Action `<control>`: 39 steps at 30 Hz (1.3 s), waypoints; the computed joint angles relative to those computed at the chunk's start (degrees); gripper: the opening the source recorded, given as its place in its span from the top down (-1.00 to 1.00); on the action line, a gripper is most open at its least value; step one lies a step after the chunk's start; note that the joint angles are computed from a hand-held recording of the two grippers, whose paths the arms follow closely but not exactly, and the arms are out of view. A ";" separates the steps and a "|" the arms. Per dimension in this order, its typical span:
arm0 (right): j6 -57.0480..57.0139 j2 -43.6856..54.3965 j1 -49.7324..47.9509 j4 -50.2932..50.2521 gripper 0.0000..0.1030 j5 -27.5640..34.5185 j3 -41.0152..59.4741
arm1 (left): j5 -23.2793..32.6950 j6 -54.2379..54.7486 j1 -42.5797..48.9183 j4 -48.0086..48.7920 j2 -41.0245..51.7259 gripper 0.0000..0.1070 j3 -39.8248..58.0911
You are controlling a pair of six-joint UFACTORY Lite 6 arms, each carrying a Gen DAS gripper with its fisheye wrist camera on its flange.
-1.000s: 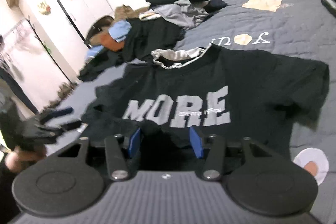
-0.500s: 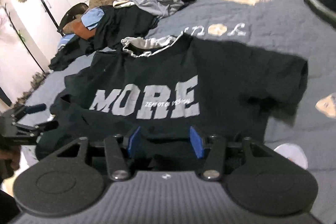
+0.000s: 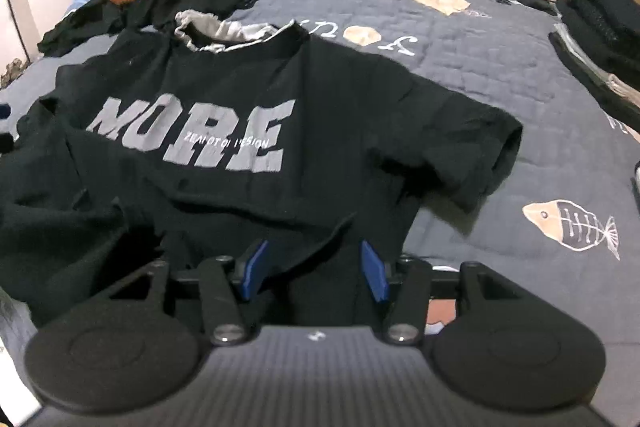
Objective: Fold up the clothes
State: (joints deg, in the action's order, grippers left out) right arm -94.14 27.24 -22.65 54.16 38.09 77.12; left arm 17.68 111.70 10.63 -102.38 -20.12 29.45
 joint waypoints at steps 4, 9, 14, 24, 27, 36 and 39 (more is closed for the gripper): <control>-1.01 -0.34 1.30 0.97 0.04 -0.95 -1.28 | 3.11 -0.59 -2.96 -0.08 -1.90 -0.84 -1.31; 5.97 1.84 3.43 -3.75 0.74 -2.64 -0.24 | 0.85 5.33 -9.46 -5.95 -2.11 -0.84 -2.39; 7.97 3.18 1.87 -0.66 0.97 -0.64 2.20 | 1.03 8.41 -9.68 -8.97 -0.16 -0.84 -2.04; 9.00 7.28 -5.69 18.18 0.99 3.42 10.61 | 1.63 6.61 -8.32 -7.85 -0.64 -0.84 -1.93; 11.73 9.67 -5.36 15.13 0.99 3.60 13.92 | 1.77 6.27 -8.30 -7.34 -0.53 -0.84 -1.88; 19.41 11.92 -0.67 0.82 0.90 -3.40 14.61 | -4.44 12.86 -9.01 -12.51 0.87 -0.92 -1.32; 16.47 8.47 -1.74 2.46 0.87 -1.37 12.52 | -3.11 8.95 -4.71 -8.61 0.92 -0.92 -0.89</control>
State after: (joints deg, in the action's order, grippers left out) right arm -77.67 35.71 -24.39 56.62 36.72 89.63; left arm 14.56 120.65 5.92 -110.98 -19.19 28.56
